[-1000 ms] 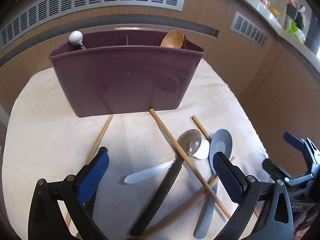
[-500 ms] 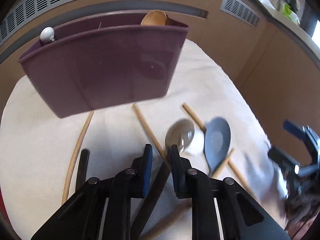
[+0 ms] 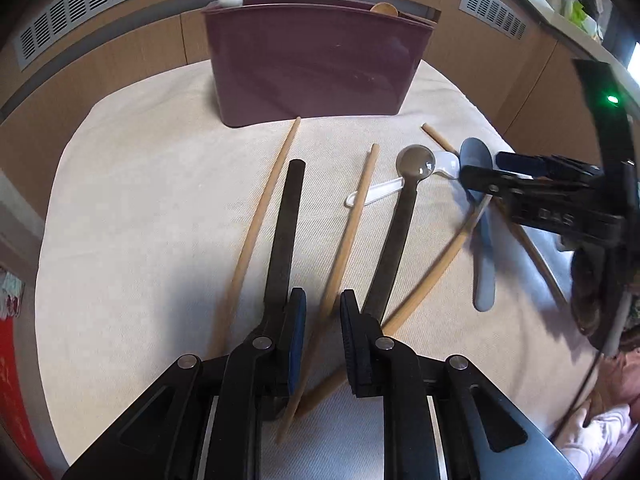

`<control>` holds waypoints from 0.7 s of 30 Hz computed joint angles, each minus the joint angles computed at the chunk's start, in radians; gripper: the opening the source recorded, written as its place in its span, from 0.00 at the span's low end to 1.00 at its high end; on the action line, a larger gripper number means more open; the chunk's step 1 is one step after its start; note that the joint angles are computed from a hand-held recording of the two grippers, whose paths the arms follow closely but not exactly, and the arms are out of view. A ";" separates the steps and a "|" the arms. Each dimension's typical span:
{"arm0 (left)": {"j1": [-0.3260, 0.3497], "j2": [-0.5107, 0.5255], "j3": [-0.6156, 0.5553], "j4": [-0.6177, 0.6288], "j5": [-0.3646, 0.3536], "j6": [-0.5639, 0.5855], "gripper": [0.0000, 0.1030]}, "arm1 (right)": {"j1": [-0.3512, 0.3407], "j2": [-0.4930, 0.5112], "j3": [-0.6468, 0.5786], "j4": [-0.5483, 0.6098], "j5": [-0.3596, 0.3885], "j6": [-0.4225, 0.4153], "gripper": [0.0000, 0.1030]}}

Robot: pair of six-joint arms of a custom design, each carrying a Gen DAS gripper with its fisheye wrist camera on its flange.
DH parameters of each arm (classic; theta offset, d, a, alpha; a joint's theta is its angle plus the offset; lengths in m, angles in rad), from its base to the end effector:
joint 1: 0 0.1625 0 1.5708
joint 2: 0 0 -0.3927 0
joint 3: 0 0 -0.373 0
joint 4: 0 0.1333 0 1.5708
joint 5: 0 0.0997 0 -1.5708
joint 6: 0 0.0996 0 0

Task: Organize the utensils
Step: 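Withdraw both tools from the caddy back over the remaining utensils, then grasp the blue plastic spoon with the right gripper while the left approaches the dark ladle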

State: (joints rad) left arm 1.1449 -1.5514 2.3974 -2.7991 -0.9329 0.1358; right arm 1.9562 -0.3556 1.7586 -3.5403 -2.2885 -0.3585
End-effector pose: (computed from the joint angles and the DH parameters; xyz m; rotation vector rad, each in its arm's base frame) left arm 0.0195 -0.4231 0.2388 0.5398 2.4478 -0.5984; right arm 0.2714 -0.4886 -0.0783 0.6143 -2.2798 0.6950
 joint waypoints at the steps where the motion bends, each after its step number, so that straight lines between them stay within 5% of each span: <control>1: 0.001 -0.011 0.008 -0.003 -0.006 0.002 0.19 | 0.005 0.009 -0.018 0.018 -0.011 0.007 0.64; 3: 0.003 -0.011 0.006 -0.016 -0.025 0.010 0.20 | 0.015 0.033 -0.057 0.047 -0.035 0.010 0.63; 6: 0.004 -0.010 -0.005 -0.023 -0.049 0.030 0.30 | 0.022 0.048 -0.077 0.055 -0.046 -0.019 0.35; 10: -0.016 0.004 -0.012 -0.043 -0.052 0.051 0.38 | 0.015 0.011 -0.026 0.028 0.004 -0.054 0.13; 21: -0.012 0.149 -0.137 0.043 -0.027 0.141 0.35 | -0.044 -0.083 0.148 -0.096 0.127 -0.119 0.14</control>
State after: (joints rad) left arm 1.1331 -1.4025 2.2600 -2.7562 -0.9598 0.2766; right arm 1.9118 -0.4383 1.9062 -3.6360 -2.1614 -0.4776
